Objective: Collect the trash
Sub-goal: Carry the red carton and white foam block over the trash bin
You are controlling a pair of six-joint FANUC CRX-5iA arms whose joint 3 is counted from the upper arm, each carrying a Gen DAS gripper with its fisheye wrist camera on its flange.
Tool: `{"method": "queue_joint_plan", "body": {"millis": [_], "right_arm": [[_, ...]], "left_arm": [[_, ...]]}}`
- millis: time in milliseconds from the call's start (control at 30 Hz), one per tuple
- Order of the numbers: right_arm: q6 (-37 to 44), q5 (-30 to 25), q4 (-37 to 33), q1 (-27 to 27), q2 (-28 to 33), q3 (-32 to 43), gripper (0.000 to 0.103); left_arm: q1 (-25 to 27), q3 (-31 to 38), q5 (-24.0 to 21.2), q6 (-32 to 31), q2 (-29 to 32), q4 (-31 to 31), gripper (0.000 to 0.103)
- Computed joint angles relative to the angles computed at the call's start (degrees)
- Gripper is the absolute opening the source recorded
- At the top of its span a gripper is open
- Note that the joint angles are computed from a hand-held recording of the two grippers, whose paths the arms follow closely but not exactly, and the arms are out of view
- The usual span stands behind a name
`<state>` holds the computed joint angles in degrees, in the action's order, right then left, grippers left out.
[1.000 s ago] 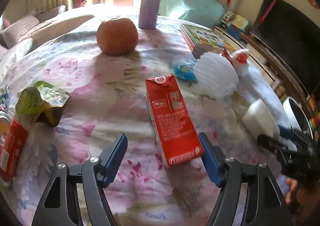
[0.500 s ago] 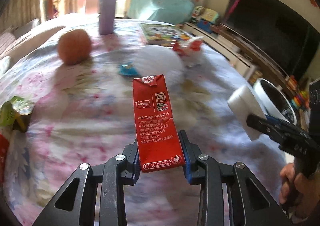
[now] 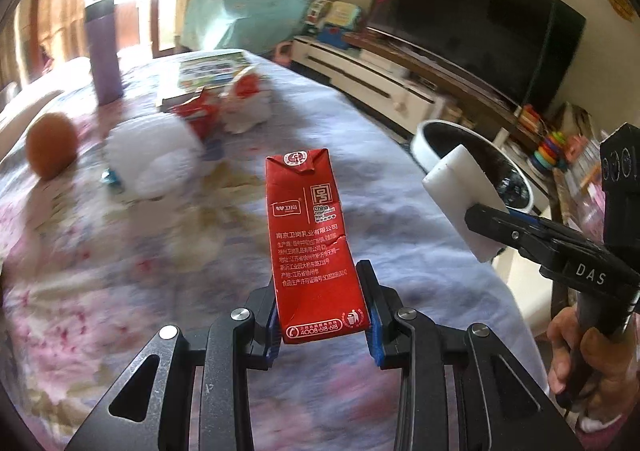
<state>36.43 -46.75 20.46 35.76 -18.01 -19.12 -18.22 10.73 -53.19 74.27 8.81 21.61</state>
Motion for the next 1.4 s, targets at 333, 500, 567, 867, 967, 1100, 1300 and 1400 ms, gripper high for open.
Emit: {"method": "queue_joint_plan", "body": {"millis": [333, 500, 567, 867, 967, 1100, 1300, 1400], "right_arm": [[-4.6, -1.5, 3.6, -1.9, -5.1, -4.1, 0.055], [-6.2, -2.0, 5.1, -3.2, -6.7, -5.3, 0.055], [-6.3, -2.2, 5.2, -4.1, -7.1, -5.6, 0.055], [-5.6, -2.6, 5.8, -6.8, -7.7, -5.6, 0.055], [-4.8, -2.7, 5.4, -7.8, -7.5, -5.4, 0.055], [-3.3, -2.5, 3.9, -9.5, -7.2, -4.9, 0.055], [-2.7, -2.5, 3.8, -11.0, -7.1, -4.6, 0.055], [-2.2, -2.5, 3.8, -11.8, -6.7, -4.2, 0.055]], "left_arm": [[-3.7, 6.2, -1.3, -1.5, 4.9, -0.1, 0.032], [-4.9, 9.6, -2.5, -2.0, 7.4, -0.3, 0.032], [-5.5, 11.1, -3.0, -1.8, 8.4, -0.7, 0.032], [-7.0, 17.0, -5.1, -1.5, 12.0, -1.5, 0.032], [-7.4, 18.8, -5.5, -1.5, 13.2, -1.6, 0.032], [-8.1, 21.8, -6.3, -1.3, 15.2, -1.9, 0.032], [-9.2, 27.9, -8.8, -0.6, 19.1, -2.7, 0.032], [-9.7, 30.7, -9.8, -0.3, 20.8, -3.2, 0.032]]}}
